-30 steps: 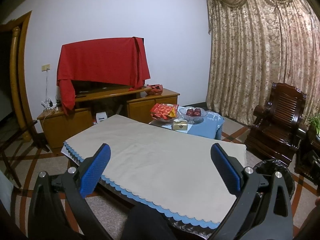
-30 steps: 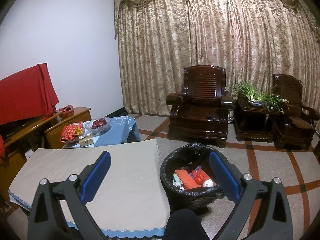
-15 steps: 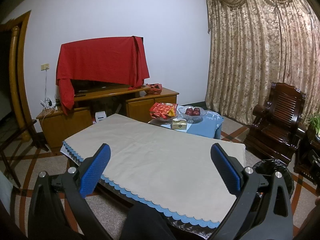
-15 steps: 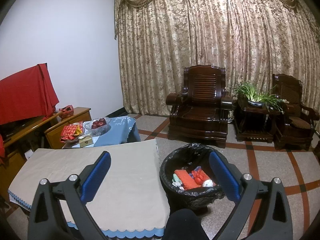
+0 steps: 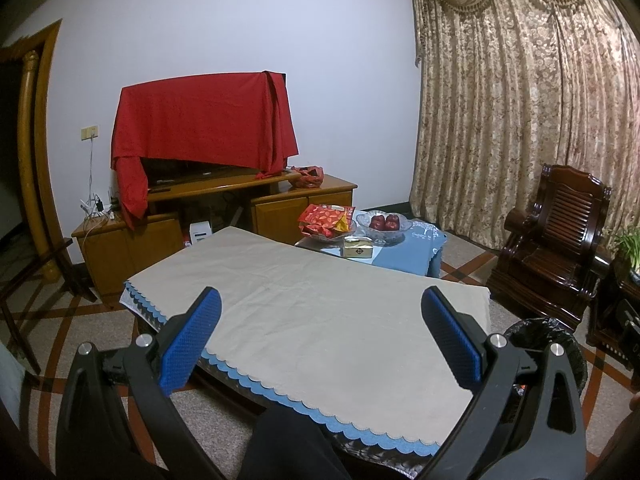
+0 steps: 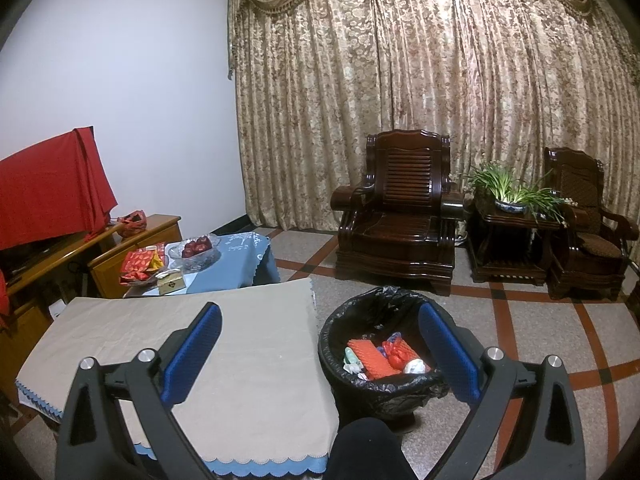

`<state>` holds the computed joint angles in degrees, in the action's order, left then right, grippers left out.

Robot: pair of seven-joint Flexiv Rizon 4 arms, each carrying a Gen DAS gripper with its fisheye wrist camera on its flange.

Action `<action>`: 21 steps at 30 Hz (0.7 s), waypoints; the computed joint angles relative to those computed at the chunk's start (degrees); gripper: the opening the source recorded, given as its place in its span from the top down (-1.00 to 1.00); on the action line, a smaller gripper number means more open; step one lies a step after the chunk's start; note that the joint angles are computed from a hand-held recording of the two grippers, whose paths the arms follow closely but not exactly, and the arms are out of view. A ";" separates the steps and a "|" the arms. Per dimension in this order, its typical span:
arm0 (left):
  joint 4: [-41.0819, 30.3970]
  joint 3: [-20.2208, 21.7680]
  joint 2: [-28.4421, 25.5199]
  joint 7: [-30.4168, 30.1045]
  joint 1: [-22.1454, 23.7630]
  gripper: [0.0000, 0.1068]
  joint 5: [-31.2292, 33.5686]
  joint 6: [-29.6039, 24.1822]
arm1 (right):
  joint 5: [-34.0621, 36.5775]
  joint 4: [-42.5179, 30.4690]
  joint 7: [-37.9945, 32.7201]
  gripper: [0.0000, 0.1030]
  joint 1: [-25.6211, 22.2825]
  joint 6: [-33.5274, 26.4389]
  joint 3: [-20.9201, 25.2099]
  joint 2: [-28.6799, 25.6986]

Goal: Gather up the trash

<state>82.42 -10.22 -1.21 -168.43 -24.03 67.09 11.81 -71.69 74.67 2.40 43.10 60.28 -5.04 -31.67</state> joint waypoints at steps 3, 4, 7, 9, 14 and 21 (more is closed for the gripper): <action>-0.06 -0.04 -0.03 0.01 0.00 -0.82 0.00 -0.11 | 0.16 -0.09 -0.18 -0.88 -0.06 0.08 0.04 -0.08; -0.07 -0.03 -0.06 -0.01 0.01 -0.82 -0.02 -0.01 | 0.08 -0.07 -0.10 -0.88 0.00 0.03 -0.02 -0.05; -0.31 -0.09 -0.36 -0.07 -0.08 -0.82 0.02 -0.07 | 0.16 -0.06 -0.19 -0.88 -0.04 0.09 0.01 -0.05; -0.33 0.00 -0.37 -0.07 -0.18 -0.82 0.00 -0.13 | 0.35 -0.06 -0.43 -0.88 -0.06 0.08 0.09 -0.06; -0.46 0.11 -0.55 -0.14 -0.42 -0.82 0.03 -0.23 | 0.30 0.25 -0.35 -0.88 -0.24 0.27 0.10 0.14; -0.66 0.29 -0.75 -0.09 -0.66 -0.82 -0.09 -0.25 | -0.38 1.62 0.32 -0.88 -0.65 0.46 0.27 1.00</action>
<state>81.77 -9.93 -1.96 -168.52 -24.69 67.00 11.56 -72.07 76.29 2.72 42.46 60.74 -4.76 -30.67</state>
